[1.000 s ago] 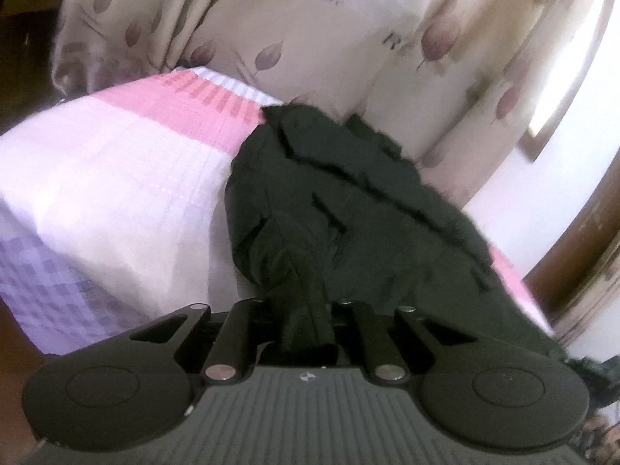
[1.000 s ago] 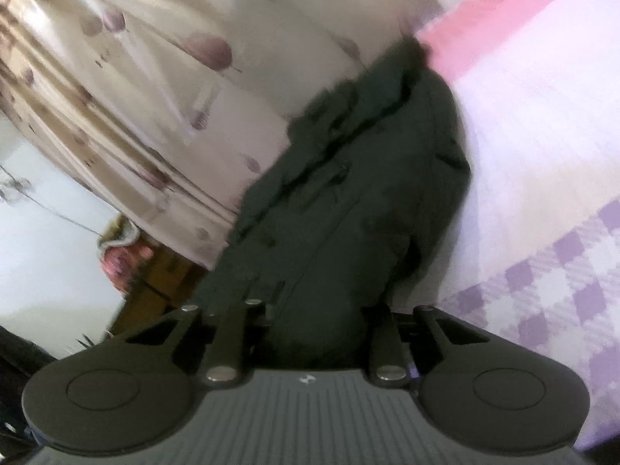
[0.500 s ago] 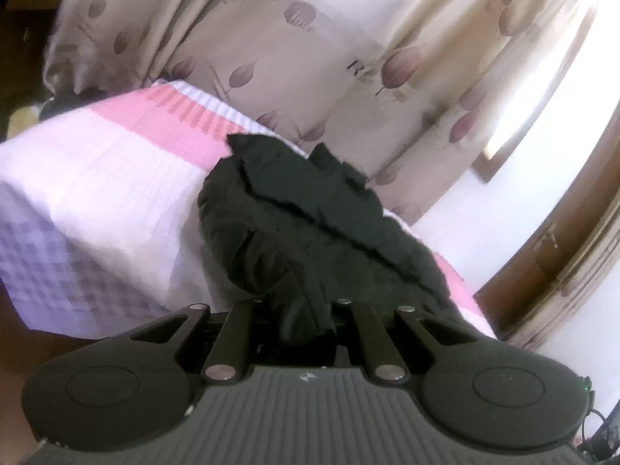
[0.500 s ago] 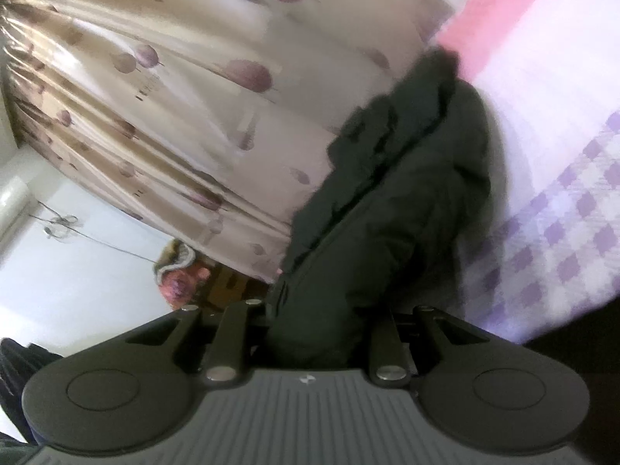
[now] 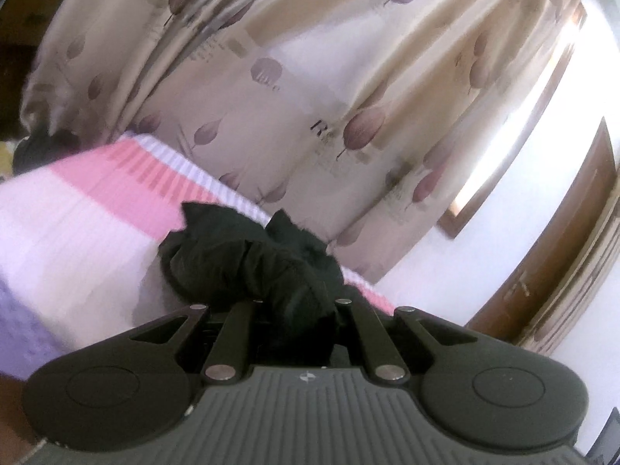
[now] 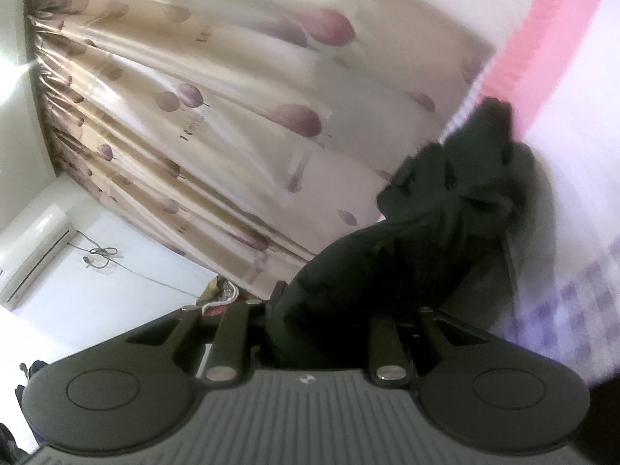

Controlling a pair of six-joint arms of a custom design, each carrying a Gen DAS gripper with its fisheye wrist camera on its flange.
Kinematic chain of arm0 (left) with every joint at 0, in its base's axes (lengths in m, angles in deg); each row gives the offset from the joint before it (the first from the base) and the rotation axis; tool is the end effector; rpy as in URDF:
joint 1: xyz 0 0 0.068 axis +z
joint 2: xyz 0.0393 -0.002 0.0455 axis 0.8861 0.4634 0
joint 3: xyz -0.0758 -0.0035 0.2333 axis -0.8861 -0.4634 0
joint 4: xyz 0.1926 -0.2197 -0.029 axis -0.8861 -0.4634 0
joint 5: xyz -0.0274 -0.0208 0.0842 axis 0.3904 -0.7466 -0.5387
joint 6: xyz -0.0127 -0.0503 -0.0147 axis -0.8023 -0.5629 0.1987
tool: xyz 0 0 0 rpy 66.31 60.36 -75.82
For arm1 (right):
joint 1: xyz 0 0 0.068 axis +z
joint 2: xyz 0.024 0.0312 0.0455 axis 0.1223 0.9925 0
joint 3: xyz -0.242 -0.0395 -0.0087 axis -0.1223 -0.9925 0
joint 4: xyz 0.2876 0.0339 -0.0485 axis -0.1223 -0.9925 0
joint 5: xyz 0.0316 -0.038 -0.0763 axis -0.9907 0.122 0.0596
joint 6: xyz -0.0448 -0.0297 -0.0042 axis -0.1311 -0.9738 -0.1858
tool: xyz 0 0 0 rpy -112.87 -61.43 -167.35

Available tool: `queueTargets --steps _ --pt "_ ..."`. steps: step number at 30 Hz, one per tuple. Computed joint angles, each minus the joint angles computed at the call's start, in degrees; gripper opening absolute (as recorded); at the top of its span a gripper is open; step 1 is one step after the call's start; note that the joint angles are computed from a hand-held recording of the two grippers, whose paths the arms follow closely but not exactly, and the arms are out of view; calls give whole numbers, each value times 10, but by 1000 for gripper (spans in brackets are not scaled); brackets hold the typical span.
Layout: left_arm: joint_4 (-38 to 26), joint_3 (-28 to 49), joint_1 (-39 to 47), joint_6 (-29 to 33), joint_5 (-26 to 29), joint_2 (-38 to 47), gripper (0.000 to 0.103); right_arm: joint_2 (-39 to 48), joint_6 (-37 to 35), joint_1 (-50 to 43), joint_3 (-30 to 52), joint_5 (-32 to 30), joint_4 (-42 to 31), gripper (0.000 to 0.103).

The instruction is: Fold large clothes

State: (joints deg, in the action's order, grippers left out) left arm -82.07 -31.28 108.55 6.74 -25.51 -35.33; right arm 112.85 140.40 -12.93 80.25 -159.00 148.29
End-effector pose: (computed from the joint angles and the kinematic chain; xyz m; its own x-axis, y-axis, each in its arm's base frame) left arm 0.1823 0.1501 0.2425 -0.2435 -0.6009 -0.7613 -0.0491 0.7916 -0.6091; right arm 0.3772 -0.0997 0.1718 -0.7255 0.4505 -0.5202 -0.4823 0.2063 0.8513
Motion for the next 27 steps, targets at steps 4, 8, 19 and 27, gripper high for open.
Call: queueTargets --steps 4,8,19,27 --pt "52 45 -37 -48 -33 58 10 26 15 15 65 20 -4 22" --pt "89 100 -75 -67 -79 122 10 59 13 32 146 43 -39 22" --pt "133 273 -145 -99 -194 322 11 182 -89 74 399 120 -281 22" --pt "126 411 -182 -87 -265 472 12 320 -167 108 651 177 -506 21"
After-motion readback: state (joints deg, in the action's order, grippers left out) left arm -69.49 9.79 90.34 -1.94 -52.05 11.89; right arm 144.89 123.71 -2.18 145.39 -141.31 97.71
